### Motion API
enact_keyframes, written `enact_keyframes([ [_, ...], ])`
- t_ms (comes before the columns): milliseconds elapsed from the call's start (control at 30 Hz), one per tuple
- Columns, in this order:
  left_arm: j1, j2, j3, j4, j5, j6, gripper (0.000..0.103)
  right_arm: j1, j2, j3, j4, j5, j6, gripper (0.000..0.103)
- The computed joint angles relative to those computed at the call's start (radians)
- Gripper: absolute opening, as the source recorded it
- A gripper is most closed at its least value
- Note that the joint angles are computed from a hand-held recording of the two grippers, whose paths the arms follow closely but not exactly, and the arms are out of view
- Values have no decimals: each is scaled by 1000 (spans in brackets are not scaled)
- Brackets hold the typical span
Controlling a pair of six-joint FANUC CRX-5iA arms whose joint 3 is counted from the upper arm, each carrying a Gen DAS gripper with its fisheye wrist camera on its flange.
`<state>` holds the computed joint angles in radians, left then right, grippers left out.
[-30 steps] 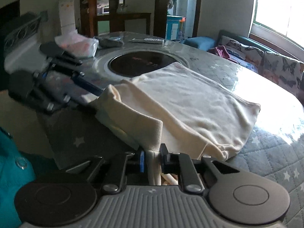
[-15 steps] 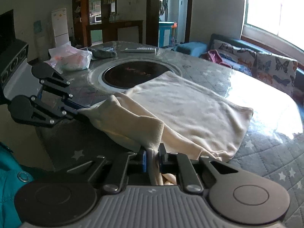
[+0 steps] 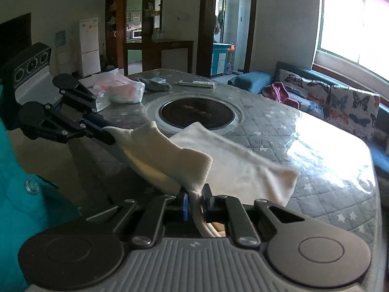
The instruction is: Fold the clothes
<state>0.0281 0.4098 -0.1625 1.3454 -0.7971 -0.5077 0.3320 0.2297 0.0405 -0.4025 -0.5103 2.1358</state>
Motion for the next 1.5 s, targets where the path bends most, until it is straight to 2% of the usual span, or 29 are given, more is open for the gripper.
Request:
enact_keyframes([
  [167, -18, 37, 47, 44, 42, 28, 9, 9, 9, 17, 32, 23, -23, 9],
  [300, -37, 103, 140, 49, 97, 91, 9, -5, 79, 110, 41, 12, 0, 9],
  [400, -46, 169, 239, 18, 126, 159, 9, -21, 166, 230, 54, -20, 11, 9],
  [533, -48, 274, 400, -75, 152, 297, 9, -32, 288, 385, 101, -77, -31, 9],
  [700, -38, 423, 639, -322, 137, 600, 9, -39, 473, 606, 176, -173, -140, 9],
  [800, -31, 484, 742, -450, 108, 760, 10, -30, 555, 682, 228, -215, -223, 11],
  [900, -29, 510, 786, -519, 117, 860, 14, -17, 570, 632, 314, -139, -353, 17],
  [1000, -23, 500, 769, -531, 142, 903, 22, -21, 553, 560, 359, -60, -475, 21],
  [1100, -24, 464, 713, -514, 184, 920, 21, -31, 494, 452, 376, 39, -574, 21],
  [1167, -31, 432, 656, -444, 209, 887, 24, -36, 455, 394, 359, 81, -589, 21],
  [1233, -42, 405, 610, -368, 223, 851, 32, -41, 425, 353, 333, 103, -573, 21],
  [1333, -58, 414, 627, -352, 180, 879, 34, -43, 421, 353, 292, 92, -555, 21],
  [1400, -66, 432, 657, -374, 155, 927, 34, -49, 434, 382, 249, 75, -538, 21],
  [1467, -66, 465, 721, -433, 113, 1021, 34, -59, 456, 432, 183, 42, -516, 21],
  [1500, -65, 482, 754, -461, 97, 1065, 34, -57, 468, 439, 206, 40, -544, 21],
])
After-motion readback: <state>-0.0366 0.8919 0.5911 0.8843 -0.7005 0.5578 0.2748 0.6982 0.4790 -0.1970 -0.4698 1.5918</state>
